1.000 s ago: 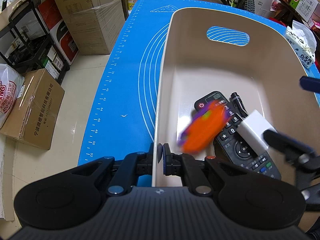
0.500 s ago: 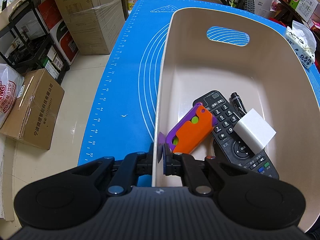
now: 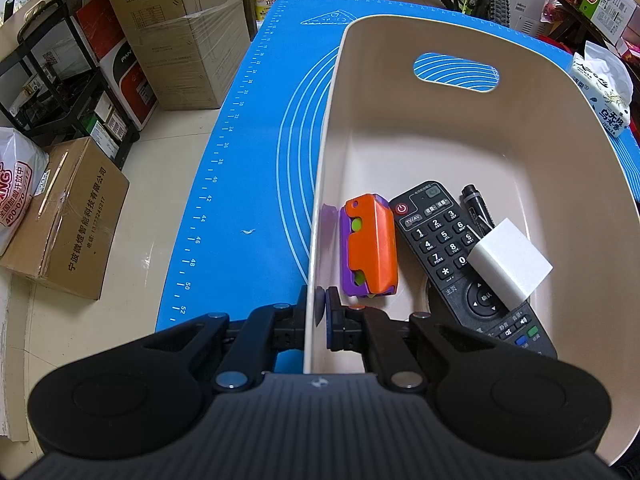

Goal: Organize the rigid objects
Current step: 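Move the right gripper to the silver key on a ring and grasp it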

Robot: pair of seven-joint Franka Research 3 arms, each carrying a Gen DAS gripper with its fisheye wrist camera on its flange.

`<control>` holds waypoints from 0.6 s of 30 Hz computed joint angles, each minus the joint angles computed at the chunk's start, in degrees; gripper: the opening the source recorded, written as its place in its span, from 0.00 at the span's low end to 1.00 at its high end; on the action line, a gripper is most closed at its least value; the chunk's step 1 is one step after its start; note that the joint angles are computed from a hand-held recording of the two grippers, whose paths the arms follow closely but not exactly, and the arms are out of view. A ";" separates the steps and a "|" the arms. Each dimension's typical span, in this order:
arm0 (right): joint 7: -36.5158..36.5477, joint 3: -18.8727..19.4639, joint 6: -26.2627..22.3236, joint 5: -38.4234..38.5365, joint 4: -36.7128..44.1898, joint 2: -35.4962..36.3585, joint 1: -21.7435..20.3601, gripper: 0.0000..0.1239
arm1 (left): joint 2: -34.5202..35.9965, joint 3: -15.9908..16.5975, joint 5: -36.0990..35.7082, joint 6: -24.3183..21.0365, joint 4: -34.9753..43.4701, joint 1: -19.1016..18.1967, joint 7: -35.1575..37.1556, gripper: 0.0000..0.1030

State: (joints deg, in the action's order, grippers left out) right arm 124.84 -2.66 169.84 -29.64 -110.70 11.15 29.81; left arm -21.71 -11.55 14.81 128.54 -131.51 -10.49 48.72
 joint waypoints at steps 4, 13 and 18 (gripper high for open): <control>3.17 -1.35 1.73 1.11 -1.86 1.38 0.60 0.72 | 0.00 0.03 0.01 0.00 0.00 -0.03 -0.01 0.07; 13.36 -7.57 2.81 -6.38 -2.68 3.61 6.03 0.63 | 0.01 0.04 0.04 -0.01 0.01 -0.04 -0.06 0.07; 24.54 -12.57 3.86 -17.95 -2.45 4.00 10.31 0.56 | 0.00 0.04 0.04 -0.01 0.01 -0.04 -0.05 0.07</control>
